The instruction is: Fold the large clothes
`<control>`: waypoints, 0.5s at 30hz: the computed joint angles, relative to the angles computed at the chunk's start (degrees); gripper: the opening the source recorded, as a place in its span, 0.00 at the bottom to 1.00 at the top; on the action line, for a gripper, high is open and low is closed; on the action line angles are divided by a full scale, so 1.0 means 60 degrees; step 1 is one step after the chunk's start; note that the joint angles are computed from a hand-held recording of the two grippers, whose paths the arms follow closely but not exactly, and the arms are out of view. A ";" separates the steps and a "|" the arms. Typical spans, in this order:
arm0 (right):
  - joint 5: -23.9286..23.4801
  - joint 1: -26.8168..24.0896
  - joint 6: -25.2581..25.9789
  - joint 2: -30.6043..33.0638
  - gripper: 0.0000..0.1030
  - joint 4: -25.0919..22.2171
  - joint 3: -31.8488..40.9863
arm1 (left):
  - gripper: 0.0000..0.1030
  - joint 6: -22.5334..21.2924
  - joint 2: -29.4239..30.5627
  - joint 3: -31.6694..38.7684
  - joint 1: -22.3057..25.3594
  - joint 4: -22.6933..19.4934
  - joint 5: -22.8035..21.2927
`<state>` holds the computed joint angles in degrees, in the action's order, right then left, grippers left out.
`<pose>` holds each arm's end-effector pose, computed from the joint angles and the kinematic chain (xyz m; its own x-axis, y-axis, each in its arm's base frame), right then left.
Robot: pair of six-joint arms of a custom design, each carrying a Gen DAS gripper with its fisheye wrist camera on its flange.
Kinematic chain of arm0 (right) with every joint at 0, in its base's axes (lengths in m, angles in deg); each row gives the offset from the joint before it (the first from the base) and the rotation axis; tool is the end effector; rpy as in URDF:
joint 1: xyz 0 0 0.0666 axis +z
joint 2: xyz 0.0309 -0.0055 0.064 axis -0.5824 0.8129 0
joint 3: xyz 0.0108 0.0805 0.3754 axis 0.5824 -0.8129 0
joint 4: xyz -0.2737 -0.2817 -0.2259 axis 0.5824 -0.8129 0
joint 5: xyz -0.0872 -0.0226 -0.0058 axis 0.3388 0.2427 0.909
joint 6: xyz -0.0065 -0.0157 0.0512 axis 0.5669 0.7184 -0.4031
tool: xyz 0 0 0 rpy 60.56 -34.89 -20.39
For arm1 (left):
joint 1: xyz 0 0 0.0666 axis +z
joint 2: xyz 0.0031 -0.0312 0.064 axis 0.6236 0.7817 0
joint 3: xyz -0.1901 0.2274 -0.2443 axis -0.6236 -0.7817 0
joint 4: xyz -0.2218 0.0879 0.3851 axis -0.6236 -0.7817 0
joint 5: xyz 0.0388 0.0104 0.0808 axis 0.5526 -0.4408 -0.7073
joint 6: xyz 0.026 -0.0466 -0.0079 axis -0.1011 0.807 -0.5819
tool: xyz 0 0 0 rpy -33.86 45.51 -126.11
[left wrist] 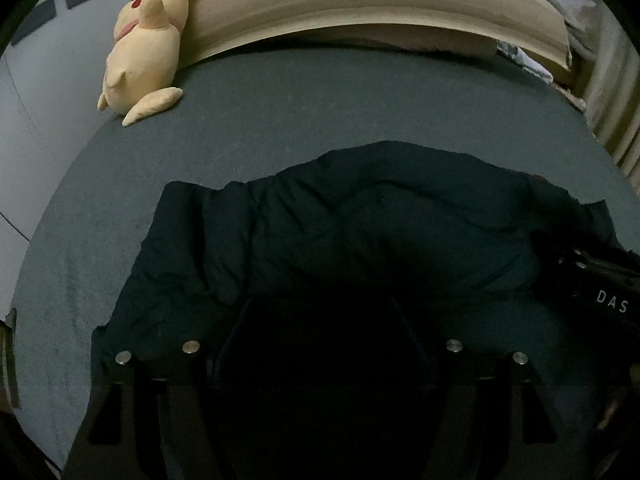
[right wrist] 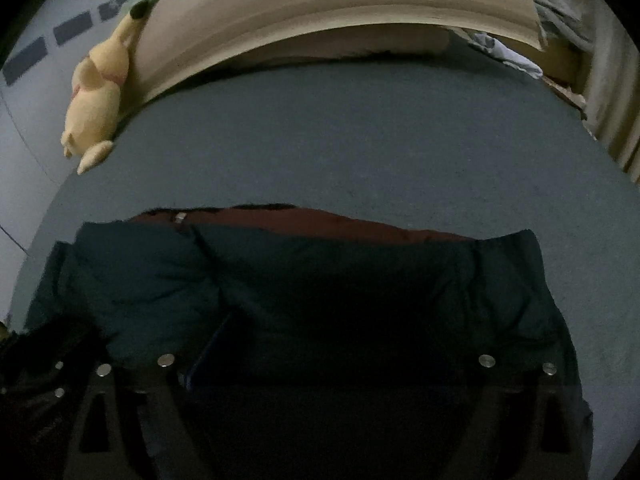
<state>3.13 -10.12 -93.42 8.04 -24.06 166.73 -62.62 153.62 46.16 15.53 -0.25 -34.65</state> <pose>0.5541 0.2517 0.4630 -0.7963 0.4130 -0.4419 0.4297 0.9005 0.0674 0.6066 -0.2586 0.4831 -0.7858 0.4169 -0.4568 0.4521 0.8912 0.0355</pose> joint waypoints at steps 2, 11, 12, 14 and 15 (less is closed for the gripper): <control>-0.0013 0.0008 -0.0051 0.0237 0.92 -0.0094 0.0239 | 0.69 0.0002 -0.0030 -0.0025 -0.0047 0.0026 -0.0081; 0.0977 0.0787 -0.0351 -0.0733 0.92 0.0156 0.0219 | 0.69 -0.0008 -0.0503 -0.0091 -0.0059 -0.0196 -0.0007; 0.1201 0.1018 -0.0427 -0.0883 0.92 0.0043 0.0274 | 0.69 -0.0086 -0.0787 -0.0313 -0.0068 -0.0059 0.0038; 0.1520 0.1506 -0.0557 -0.1210 0.92 -0.0064 0.0191 | 0.69 -0.0240 -0.1294 -0.0738 -0.0079 0.0140 0.0064; 0.1792 0.1782 -0.0733 -0.1357 0.92 -0.0169 0.0098 | 0.69 -0.0293 -0.1642 -0.1055 -0.0075 0.0265 0.0085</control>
